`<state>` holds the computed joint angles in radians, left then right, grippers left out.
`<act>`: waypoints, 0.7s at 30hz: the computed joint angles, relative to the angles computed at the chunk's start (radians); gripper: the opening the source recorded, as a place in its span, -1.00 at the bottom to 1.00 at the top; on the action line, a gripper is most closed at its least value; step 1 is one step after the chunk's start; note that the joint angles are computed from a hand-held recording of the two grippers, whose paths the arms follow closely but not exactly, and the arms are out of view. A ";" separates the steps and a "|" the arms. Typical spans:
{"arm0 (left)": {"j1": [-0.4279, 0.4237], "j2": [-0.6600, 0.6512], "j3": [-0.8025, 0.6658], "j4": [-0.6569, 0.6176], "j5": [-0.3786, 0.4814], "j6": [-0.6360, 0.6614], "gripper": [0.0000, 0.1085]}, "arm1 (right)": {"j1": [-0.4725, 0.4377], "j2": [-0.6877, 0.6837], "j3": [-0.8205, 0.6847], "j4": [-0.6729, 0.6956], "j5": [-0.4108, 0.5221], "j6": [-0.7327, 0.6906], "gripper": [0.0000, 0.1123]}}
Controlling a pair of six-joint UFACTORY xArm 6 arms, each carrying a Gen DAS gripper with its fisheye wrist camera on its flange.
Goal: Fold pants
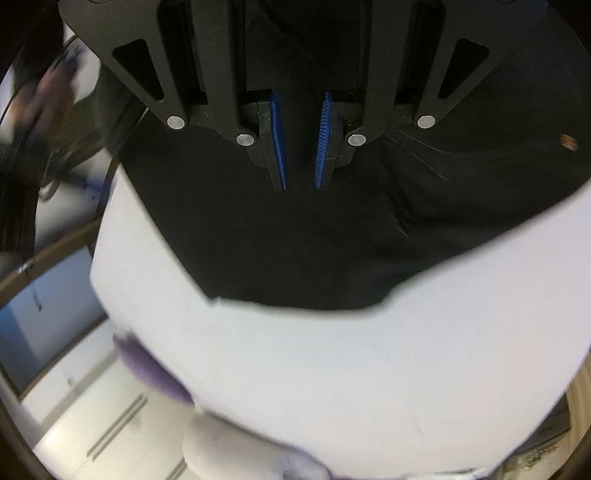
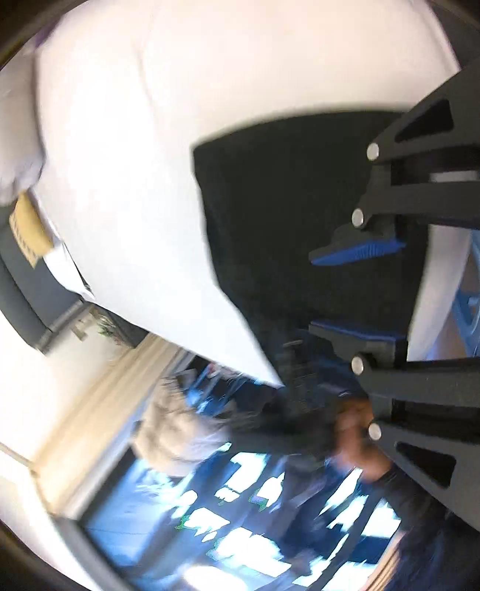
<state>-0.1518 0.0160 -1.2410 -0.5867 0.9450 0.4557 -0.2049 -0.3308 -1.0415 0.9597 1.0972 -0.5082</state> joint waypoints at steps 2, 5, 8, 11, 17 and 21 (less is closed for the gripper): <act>-0.037 -0.006 0.058 0.067 -0.035 -0.022 -0.72 | -0.067 0.146 -0.129 0.029 0.116 0.001 -0.57; -0.080 -0.058 0.140 0.076 -0.135 0.000 -0.72 | -0.091 0.337 -0.293 0.057 0.221 0.018 -0.57; -0.072 -0.044 0.110 0.080 -0.093 -0.014 -0.72 | -0.082 0.487 -0.429 0.041 0.247 0.082 -0.57; -0.071 -0.043 0.109 0.070 -0.096 -0.016 -0.72 | -0.061 0.597 -0.506 0.054 0.262 0.121 -0.57; 0.018 -0.023 0.082 -0.004 -0.030 0.061 -0.72 | -0.063 0.623 -0.474 0.033 0.284 0.158 -0.98; 0.053 -0.012 0.073 -0.027 -0.011 0.099 -0.72 | -0.115 0.510 -0.343 0.017 0.345 0.084 -0.98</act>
